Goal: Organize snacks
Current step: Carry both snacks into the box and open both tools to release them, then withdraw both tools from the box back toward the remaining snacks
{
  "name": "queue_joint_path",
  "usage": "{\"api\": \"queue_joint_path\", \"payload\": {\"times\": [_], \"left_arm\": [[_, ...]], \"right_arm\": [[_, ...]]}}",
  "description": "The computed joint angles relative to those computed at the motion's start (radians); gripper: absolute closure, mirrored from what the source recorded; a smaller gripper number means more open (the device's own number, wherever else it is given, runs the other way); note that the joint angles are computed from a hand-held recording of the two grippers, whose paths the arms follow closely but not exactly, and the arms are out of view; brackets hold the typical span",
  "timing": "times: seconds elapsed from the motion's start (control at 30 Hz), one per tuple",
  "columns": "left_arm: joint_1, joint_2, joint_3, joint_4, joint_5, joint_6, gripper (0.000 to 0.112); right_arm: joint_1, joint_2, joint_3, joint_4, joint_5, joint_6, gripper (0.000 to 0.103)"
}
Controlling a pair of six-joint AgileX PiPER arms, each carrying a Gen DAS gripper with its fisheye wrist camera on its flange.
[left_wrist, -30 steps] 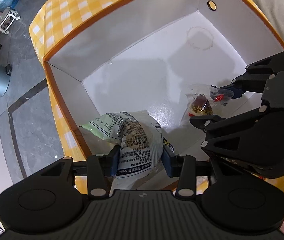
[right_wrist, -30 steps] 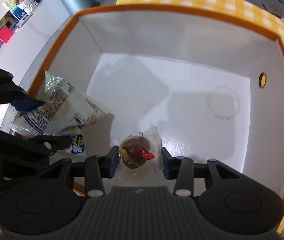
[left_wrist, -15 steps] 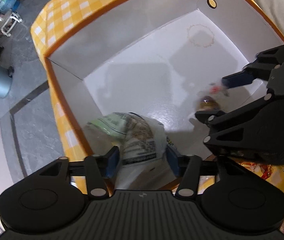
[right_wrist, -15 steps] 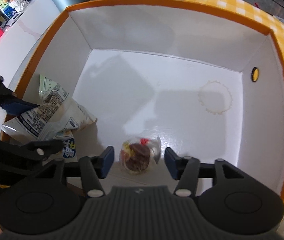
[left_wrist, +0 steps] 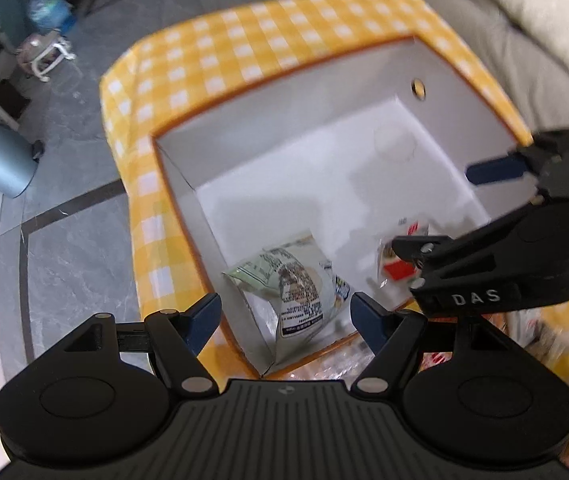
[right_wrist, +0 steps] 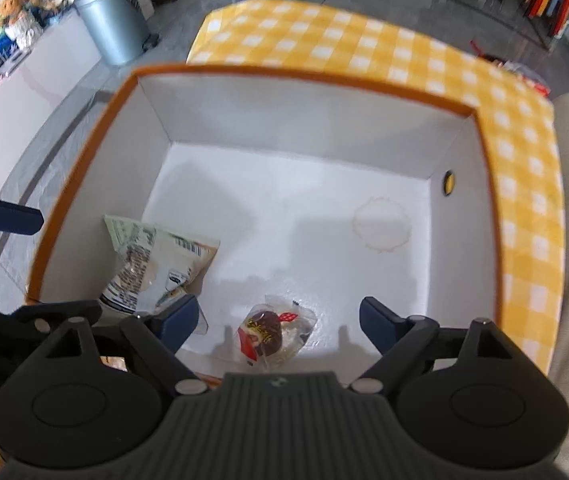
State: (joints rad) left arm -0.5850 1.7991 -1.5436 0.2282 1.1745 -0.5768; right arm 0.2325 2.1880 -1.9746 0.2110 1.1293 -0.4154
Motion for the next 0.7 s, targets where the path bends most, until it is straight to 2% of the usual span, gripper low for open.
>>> {"api": "queue_joint_path", "payload": {"times": [0.17,0.3,0.43,0.7], "left_arm": [[-0.053,-0.132,0.125,0.091,-0.102,-0.184,0.026],[-0.127,-0.221,0.215,0.198,-0.146,-0.396,0.026],[-0.208,-0.285,0.282,0.296,-0.138,-0.565,0.026],[-0.342,-0.391,0.405,0.368,-0.120,-0.809,0.026]], "right_arm": [[-0.024,-0.149,0.179,0.045,-0.133,0.003,0.015],[-0.042,-0.261,0.312,0.106,-0.220,0.016,0.015],[-0.038,-0.368,0.446,0.097,-0.310,0.042,0.015],[-0.049,-0.559,0.682,0.083,-0.383,0.038,0.015]]}}
